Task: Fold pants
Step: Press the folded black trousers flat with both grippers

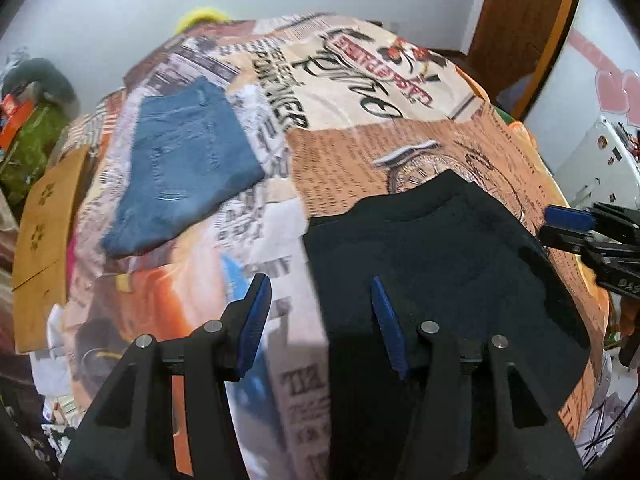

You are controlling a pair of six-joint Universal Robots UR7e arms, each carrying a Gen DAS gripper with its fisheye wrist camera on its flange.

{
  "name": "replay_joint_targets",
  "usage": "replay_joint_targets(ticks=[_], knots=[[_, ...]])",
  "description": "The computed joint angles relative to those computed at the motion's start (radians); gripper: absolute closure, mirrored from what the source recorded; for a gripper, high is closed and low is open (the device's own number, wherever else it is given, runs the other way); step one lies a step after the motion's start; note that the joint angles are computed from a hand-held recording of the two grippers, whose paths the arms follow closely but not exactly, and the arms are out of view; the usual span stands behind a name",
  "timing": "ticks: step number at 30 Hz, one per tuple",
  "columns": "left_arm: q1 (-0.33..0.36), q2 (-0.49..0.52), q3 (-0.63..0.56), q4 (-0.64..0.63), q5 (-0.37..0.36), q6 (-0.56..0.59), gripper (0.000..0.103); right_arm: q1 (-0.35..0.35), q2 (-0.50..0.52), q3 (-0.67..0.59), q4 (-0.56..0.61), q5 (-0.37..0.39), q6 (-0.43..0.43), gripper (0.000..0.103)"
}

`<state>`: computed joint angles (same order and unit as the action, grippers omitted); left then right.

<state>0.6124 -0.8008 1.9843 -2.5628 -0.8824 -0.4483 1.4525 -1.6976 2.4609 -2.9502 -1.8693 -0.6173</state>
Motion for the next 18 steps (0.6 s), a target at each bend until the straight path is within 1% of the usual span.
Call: replay_joint_targets(ticks=[3, 6, 9, 11, 12, 13, 14, 18], knots=[[0.017, 0.038, -0.025, -0.021, -0.012, 0.040, 0.050, 0.005, 0.087, -0.037, -0.018, -0.028, -0.017, 0.072], [0.033, 0.060, -0.036, -0.038, -0.028, 0.064, 0.050, 0.003, 0.144, -0.068, -0.020, -0.035, -0.031, 0.072], [0.055, 0.070, -0.042, -0.057, -0.057, 0.074, 0.049, -0.005, 0.184, -0.087, -0.029, -0.032, -0.043, 0.072], [0.057, 0.075, -0.038, -0.068, -0.057, 0.077, 0.048, -0.014, 0.200, -0.091, -0.037, -0.015, -0.049, 0.072], [0.058, 0.080, -0.037, -0.078, -0.053, 0.082, 0.047, -0.018, 0.204, -0.084, -0.056, -0.006, -0.058, 0.073], [0.056, 0.082, -0.035, -0.082, -0.050, 0.084, 0.047, -0.019, 0.206, -0.077, -0.079, 0.001, -0.073, 0.077], [0.055, 0.084, -0.035, -0.085, -0.047, 0.086, 0.046, -0.018, 0.211, -0.066, -0.115, 0.000, -0.097, 0.085], [0.042, 0.086, -0.035, -0.075, -0.021, 0.079, 0.045, -0.016, 0.195, -0.041, -0.170, 0.029, -0.144, 0.093]])
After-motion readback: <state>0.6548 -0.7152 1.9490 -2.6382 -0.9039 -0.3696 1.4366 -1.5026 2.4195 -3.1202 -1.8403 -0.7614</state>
